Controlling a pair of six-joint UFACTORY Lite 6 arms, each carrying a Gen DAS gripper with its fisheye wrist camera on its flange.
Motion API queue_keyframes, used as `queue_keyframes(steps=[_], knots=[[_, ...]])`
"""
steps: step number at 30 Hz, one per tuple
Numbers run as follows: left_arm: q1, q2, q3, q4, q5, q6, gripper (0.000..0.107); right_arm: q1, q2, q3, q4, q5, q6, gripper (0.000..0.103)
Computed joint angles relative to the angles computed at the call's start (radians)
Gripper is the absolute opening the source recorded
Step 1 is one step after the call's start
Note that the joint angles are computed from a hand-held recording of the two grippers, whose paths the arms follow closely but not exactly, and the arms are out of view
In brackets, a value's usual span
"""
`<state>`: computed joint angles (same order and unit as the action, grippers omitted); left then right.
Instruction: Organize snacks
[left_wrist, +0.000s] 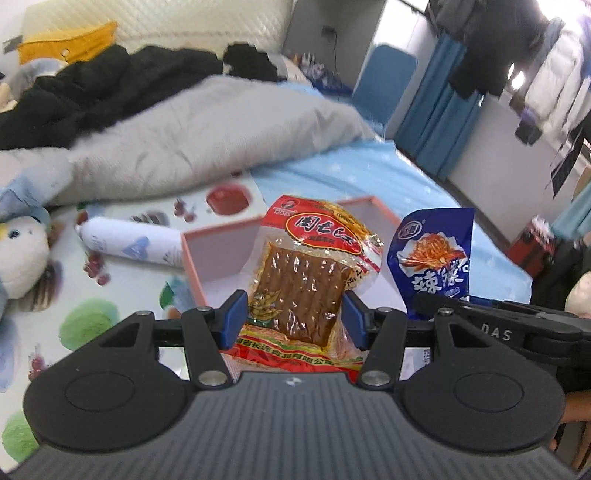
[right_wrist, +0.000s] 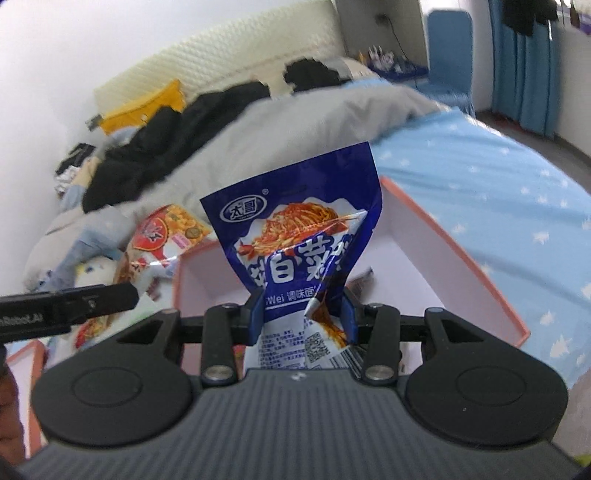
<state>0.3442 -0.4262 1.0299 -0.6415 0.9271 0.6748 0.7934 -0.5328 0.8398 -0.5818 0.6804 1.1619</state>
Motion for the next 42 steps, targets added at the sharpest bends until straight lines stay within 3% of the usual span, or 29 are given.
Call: queue_keyframes(steps=[10,15,18,20,23,29,36,42], knots=[[-0.168,0.149,0.0,0.091,-0.151,-0.095,0.062,-0.171,0.083,-0.1,0.184,-0.177,-0.204,0.045],[-0.193,0.166,-0.007,0.093,-0.156,-0.092,0.063,-0.189,0.082,-0.124,0.198,-0.19,-0.208,0.046],[-0.209,0.162,-0.006,0.123,-0.158,-0.121,0.073,-0.186,0.077,-0.119,0.191,-0.169,-0.197,0.052],[-0.208,0.163,0.009,0.138,-0.148,-0.136,0.074,-0.186,0.08,-0.108,0.19,-0.153,-0.194,0.057],[-0.177,0.152,0.031,0.122,-0.117,-0.127,0.075,-0.177,0.057,-0.094,0.189,-0.134,-0.204,0.056],[-0.089,0.079,0.104,0.082,-0.004,-0.076,0.075,-0.084,-0.016,-0.01,0.083,-0.011,-0.102,0.056],[0.061,-0.035,0.201,0.004,0.164,0.018,0.075,0.154,-0.047,0.173,-0.119,0.231,0.073,0.056],[0.345,-0.093,0.278,-0.155,0.414,0.17,0.075,0.465,-0.03,0.273,-0.297,0.495,0.267,0.056]])
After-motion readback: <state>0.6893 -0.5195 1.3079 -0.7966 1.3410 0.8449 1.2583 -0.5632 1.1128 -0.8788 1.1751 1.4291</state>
